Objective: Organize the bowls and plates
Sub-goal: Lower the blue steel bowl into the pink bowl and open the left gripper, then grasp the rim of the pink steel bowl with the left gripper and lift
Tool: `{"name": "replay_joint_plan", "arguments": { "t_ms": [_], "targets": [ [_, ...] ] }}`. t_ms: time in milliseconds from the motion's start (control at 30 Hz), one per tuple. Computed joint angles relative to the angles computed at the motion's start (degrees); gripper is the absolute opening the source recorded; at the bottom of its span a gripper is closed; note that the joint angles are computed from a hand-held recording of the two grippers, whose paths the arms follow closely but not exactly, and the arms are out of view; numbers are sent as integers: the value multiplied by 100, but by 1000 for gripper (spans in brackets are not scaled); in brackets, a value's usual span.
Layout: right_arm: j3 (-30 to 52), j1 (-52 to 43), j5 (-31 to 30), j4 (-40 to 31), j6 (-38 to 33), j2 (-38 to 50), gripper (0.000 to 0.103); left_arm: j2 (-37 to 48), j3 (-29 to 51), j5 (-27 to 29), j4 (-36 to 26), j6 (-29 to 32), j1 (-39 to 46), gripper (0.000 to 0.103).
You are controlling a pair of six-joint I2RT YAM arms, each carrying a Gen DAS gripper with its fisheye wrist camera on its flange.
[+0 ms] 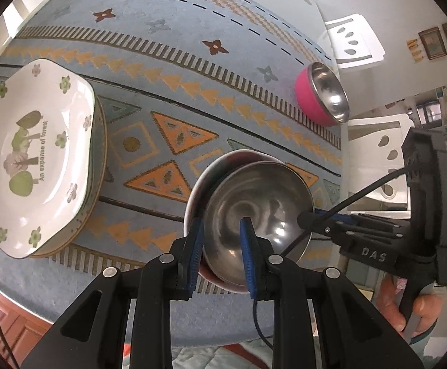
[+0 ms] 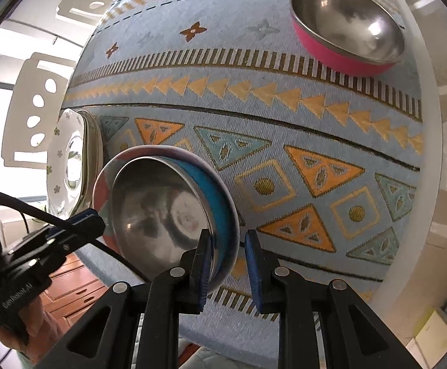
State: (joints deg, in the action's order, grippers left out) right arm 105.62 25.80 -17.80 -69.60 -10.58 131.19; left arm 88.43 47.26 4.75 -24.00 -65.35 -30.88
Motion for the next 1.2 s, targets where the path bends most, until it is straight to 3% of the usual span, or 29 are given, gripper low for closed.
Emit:
{"name": "replay_joint_plan", "arguments": {
  "t_ms": [233, 467, 567, 600, 633, 667, 733, 900, 1133, 1200],
  "targets": [
    [-24, -184, -335, -54, 30, 163, 22, 53, 84, 72, -92, 143, 112, 20],
    [-123, -532, -896, 209, -54, -380, 22, 257, 641, 24, -298, 652, 259, 20],
    [-336, -859, -1323, 855, 275, -845, 22, 411, 1275, -351, -573, 1145, 314, 26],
    [-358, -1003, -1463, 1123, 464, -964, 22, 556, 1628, -483, -708, 1361, 370, 36],
    [-346, -1083, -1527, 1273, 608, -1007, 30, 651, 1815, -523, -741, 1470, 419, 39],
    [-330, -1161, -1568, 1439, 764, -1023, 47, 770, 2011, -521, -713, 1620, 498, 39],
    [-419, -1321, -1483, 1969, 1208, -1058, 61, 1214, 2549, -393, -740, 1903, 712, 39],
    [238, -1431, -821, 2135, 1669, -313, 61, 2836, 4287, 90, -1155, 2295, 1075, 39],
    [1596, -1438, -348, 1814, 1874, 1019, 57, 4798, 6395, 618, -1834, 2404, 1133, 38],
    [1850, -1517, -461, 1653, 1814, 1275, 55, 5162, 6817, 726, -1989, 2465, 1132, 38]
  ]
}}
